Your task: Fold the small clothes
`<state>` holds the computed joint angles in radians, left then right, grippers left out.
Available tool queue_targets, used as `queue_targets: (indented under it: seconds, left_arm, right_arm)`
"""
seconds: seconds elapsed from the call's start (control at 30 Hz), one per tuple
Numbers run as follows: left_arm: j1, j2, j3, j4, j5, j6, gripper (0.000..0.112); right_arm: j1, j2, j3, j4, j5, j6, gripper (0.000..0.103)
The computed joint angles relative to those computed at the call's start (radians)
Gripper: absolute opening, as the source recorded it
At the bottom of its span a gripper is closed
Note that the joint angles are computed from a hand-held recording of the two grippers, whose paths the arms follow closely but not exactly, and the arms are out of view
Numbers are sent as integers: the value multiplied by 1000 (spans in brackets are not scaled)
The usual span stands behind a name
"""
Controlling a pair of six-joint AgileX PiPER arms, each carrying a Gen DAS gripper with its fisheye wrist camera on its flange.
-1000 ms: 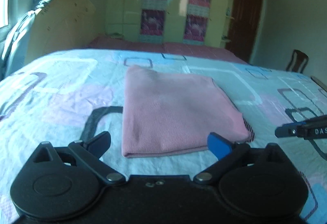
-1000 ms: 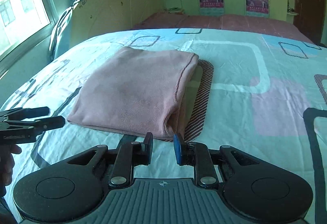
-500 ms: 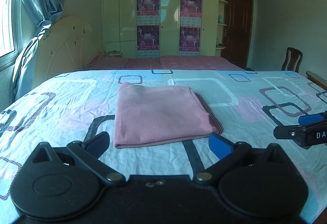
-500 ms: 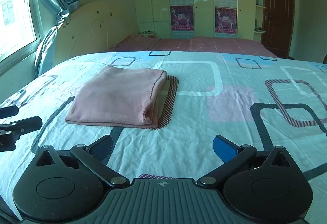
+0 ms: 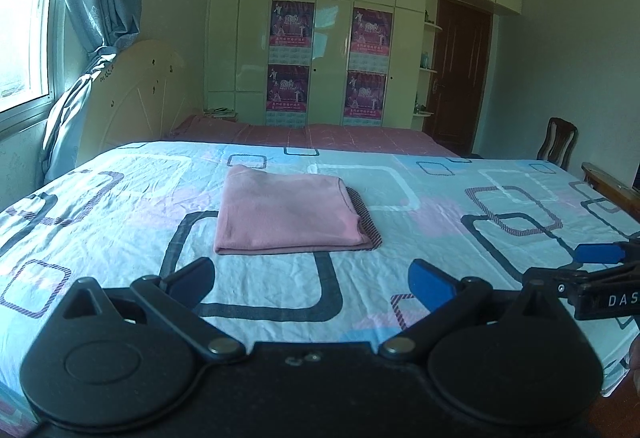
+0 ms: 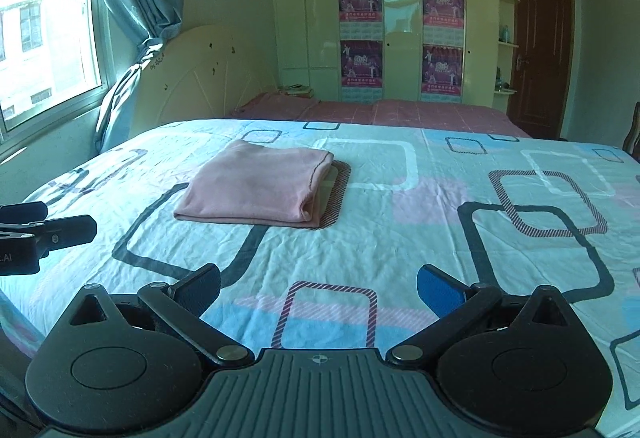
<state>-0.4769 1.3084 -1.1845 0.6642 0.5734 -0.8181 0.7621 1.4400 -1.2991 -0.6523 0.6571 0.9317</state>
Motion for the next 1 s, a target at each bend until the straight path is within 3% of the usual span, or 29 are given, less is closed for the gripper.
queue_targets:
  seconds: [0.17, 0.47, 1.0]
  left_arm:
    - [-108, -72, 48, 109, 82, -131, 102]
    - [-212, -117, 87, 199, 141, -255, 102]
    - [-238, -104, 63, 216, 151, -225, 102]
  right_arm:
    - [65, -91, 69, -60, 47, 100, 103]
    - [140, -163, 96, -141, 101, 154, 103]
    - [128, -190, 114, -138, 106, 159, 103]
